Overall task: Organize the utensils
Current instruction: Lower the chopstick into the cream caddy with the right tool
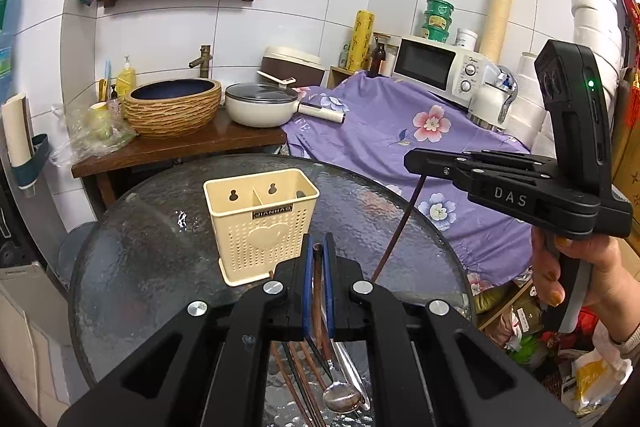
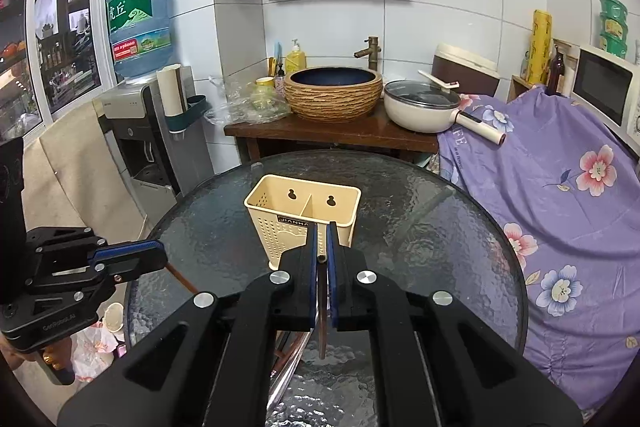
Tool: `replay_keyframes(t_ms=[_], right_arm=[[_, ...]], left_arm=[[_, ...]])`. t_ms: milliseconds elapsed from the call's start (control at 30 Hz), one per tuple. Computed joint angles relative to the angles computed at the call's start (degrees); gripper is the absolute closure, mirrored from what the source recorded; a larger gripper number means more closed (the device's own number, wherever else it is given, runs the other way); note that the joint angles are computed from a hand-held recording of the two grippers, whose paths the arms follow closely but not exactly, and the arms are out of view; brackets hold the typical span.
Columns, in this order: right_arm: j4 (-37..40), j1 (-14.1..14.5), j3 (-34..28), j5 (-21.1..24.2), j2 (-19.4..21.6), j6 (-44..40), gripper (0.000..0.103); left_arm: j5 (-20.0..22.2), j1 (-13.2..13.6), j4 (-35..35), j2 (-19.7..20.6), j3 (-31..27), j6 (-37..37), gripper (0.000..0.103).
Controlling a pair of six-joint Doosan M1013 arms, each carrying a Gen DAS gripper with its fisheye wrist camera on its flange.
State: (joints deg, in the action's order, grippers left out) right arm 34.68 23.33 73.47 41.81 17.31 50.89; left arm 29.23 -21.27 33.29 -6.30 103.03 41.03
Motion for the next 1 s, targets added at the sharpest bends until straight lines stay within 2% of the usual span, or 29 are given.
replay_keyframes(t_ms=[367,567,767,1000], right_arm=[[-0.38,0.27,-5.23,3.42,1.51,0.87,0.098],[-0.64,0.43,-9.83,5.48,2.74,2.80,0.098],[-0.94,0.62,-17.38,8.51,5.17,6.53,0.098],[-4.05,1.61,-27.23,10.05,9.01,11.86,0.098]], left_arm=[[-0.13,0.82,-1.48,0.65,-2.50,2.83,0.098],[-0.61,1.57,1.55,0.53,-4.88,1.43,0.098],[0.11,2.61,4.88,1.13,-8.79,0.63,0.098],[1.66,4.04,9.60,3.24,-13.96,-1.51,0.098]])
